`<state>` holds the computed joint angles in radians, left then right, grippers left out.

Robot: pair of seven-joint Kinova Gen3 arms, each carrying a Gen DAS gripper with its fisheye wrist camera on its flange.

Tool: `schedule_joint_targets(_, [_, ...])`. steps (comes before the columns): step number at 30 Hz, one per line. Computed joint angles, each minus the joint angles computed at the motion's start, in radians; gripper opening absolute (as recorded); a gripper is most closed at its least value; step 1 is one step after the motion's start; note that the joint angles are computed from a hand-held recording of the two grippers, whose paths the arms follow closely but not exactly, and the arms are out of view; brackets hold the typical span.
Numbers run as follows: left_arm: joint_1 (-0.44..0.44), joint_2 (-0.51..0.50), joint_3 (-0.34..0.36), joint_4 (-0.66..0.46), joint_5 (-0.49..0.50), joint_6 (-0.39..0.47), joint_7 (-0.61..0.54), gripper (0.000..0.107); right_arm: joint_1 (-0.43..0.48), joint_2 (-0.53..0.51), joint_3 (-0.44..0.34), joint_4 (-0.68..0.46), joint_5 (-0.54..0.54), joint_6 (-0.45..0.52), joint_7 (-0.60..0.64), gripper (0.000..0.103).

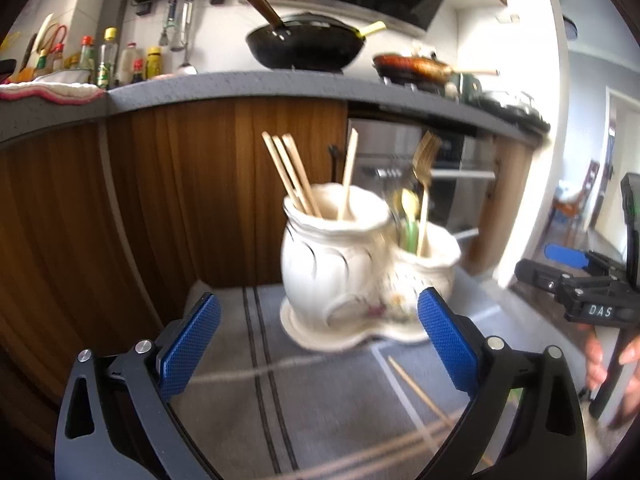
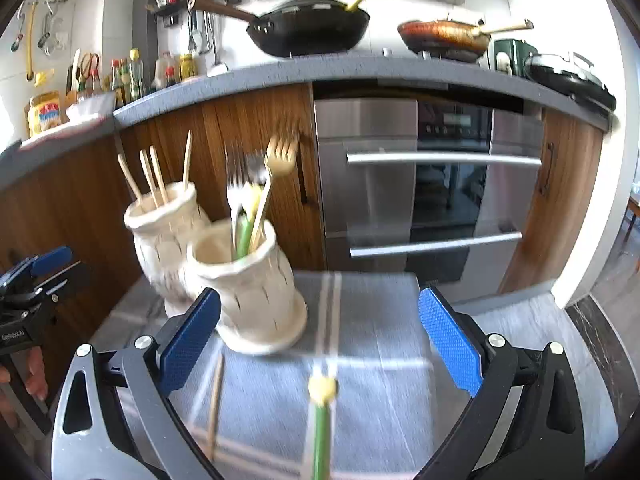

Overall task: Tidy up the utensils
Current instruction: 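Pull both open tools back from the holder toward the cloth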

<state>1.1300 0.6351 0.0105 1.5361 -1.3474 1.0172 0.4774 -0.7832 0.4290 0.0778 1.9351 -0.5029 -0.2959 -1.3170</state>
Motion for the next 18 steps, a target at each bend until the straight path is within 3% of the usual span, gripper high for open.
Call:
schedule_joint_targets(6, [0.009, 0.048, 0.022, -0.07, 0.103, -0.004, -0.122, 0.098, -0.001, -0.01, 0.015, 0.059, -0.014, 0.014, 0.001, 0.098])
schedule_joint_targets(18, [0.02, 0.127, -0.031, -0.182, 0.324, -0.103, -0.262, 0.098, -0.014, 0.004, 0.049, 0.105, -0.019, 0.04, 0.0, 0.098])
